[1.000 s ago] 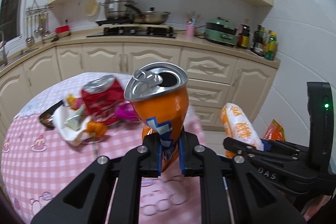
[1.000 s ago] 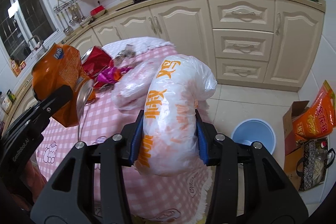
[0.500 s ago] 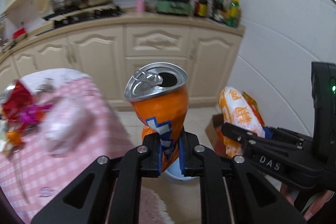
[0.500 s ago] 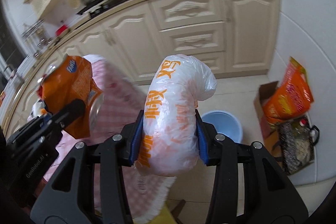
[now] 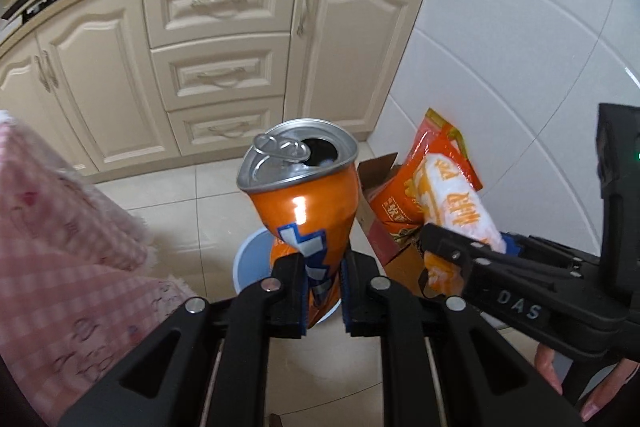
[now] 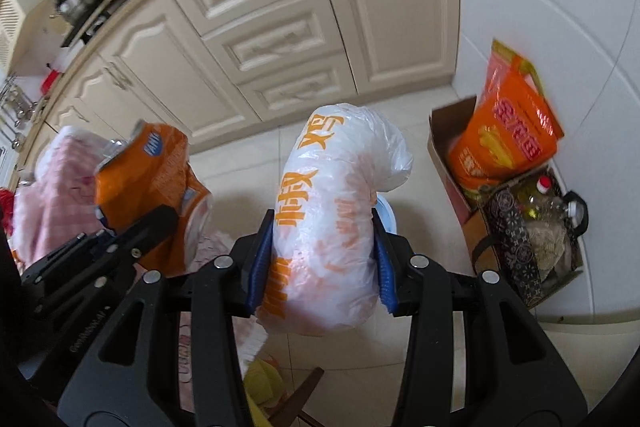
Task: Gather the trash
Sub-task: 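Carry the orange can and white bag over the blue bucket with both tools, then open the left tool and right tool to drop both items into the bucket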
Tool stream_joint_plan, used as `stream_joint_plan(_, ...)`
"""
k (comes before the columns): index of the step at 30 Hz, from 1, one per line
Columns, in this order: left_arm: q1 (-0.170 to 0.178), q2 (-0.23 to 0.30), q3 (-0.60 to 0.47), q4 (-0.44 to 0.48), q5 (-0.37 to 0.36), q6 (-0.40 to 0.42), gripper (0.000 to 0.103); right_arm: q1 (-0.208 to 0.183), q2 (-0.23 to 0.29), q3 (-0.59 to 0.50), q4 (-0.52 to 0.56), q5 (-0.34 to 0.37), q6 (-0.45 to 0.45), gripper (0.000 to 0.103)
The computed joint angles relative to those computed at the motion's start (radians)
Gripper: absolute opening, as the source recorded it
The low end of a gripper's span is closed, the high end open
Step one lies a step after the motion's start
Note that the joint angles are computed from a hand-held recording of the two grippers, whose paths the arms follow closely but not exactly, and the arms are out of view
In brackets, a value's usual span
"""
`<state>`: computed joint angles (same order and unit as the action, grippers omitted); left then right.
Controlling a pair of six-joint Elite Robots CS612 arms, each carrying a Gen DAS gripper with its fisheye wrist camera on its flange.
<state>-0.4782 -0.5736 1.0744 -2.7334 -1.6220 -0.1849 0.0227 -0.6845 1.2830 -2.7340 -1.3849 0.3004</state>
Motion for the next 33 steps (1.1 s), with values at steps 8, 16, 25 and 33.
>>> stream_joint_plan(8, 0.013, 0.101, -0.149, 0.154, 0.016, -0.022, 0.012, -0.020, 0.103, -0.143, 0.142, 0.117, -0.013, 0.049)
stream_joint_plan(16, 0.021, 0.140, -0.209, 0.190, 0.009, -0.024, 0.012, -0.019, 0.131, -0.193, 0.162, 0.104, -0.027, 0.072)
stream_joint_plan(25, 0.010, 0.175, -0.260, 0.267, -0.003, 0.027, 0.023, -0.029, 0.093, -0.117, 0.159, 0.026, -0.010, 0.072)
stream_joint_plan(33, 0.009, 0.161, -0.230, 0.246, 0.010, 0.010, 0.056, -0.036, 0.072, -0.073, 0.156, 0.014, 0.011, 0.072)
